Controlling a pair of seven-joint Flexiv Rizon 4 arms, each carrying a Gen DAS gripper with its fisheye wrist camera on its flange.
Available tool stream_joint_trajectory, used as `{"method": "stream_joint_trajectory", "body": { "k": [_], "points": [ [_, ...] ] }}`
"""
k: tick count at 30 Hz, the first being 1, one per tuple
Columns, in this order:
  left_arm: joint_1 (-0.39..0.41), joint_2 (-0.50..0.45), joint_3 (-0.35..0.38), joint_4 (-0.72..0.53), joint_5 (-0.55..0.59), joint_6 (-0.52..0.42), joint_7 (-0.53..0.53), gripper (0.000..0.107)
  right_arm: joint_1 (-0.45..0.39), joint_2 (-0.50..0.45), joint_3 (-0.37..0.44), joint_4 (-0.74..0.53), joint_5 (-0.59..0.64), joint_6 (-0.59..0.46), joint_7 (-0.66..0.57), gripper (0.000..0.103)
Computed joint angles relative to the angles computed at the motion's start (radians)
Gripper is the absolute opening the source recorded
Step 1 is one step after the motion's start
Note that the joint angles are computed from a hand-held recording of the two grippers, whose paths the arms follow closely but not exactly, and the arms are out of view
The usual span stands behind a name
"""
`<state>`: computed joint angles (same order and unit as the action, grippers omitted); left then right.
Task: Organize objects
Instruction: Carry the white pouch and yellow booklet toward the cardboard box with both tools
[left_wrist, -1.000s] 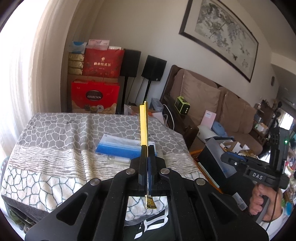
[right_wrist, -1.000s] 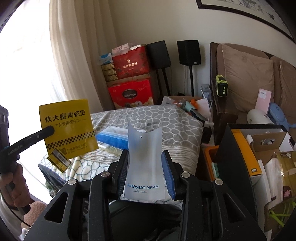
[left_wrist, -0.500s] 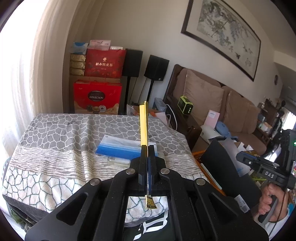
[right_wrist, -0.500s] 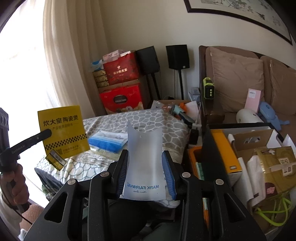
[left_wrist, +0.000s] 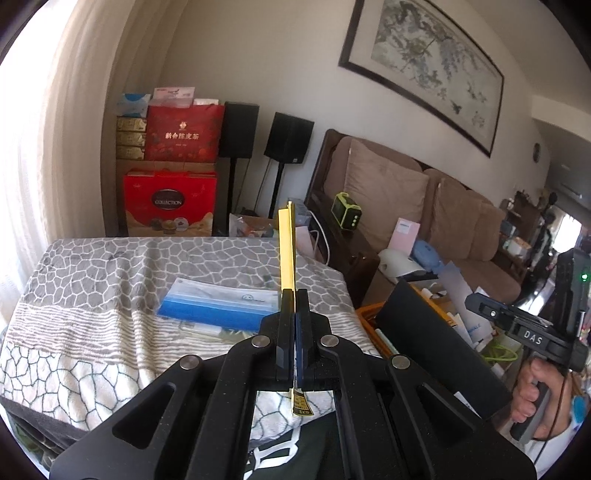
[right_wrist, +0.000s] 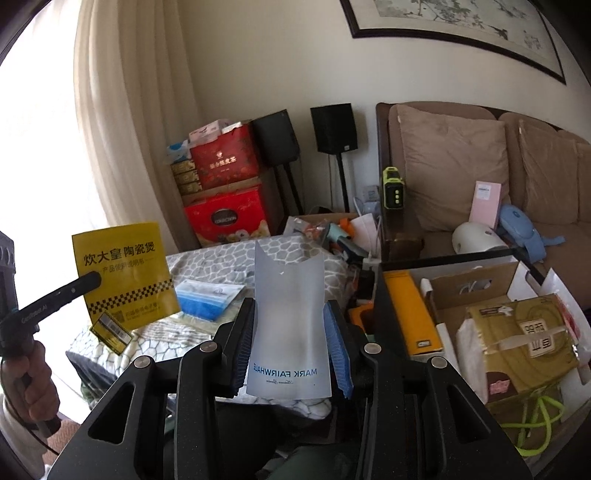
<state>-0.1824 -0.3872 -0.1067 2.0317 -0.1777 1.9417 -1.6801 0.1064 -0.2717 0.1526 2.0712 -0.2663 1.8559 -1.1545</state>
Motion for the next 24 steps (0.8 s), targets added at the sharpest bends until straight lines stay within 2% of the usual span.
{"method": "stream_joint_trajectory", "body": {
  "k": [16, 24],
  "points": [
    [-0.035, -0.006, 0.014, -0.030, -0.012, 0.009, 0.023, 0.000, 0.008, 0.015, -0.027, 0.009, 0.022, 0.015, -0.003, 0.038],
    [-0.025, -0.017, -0.004, -0.043, -0.008, 0.010, 0.020, 0.000, 0.009, 0.026, -0.038, 0.018, 0.036, 0.024, -0.005, 0.038]
  ]
}}
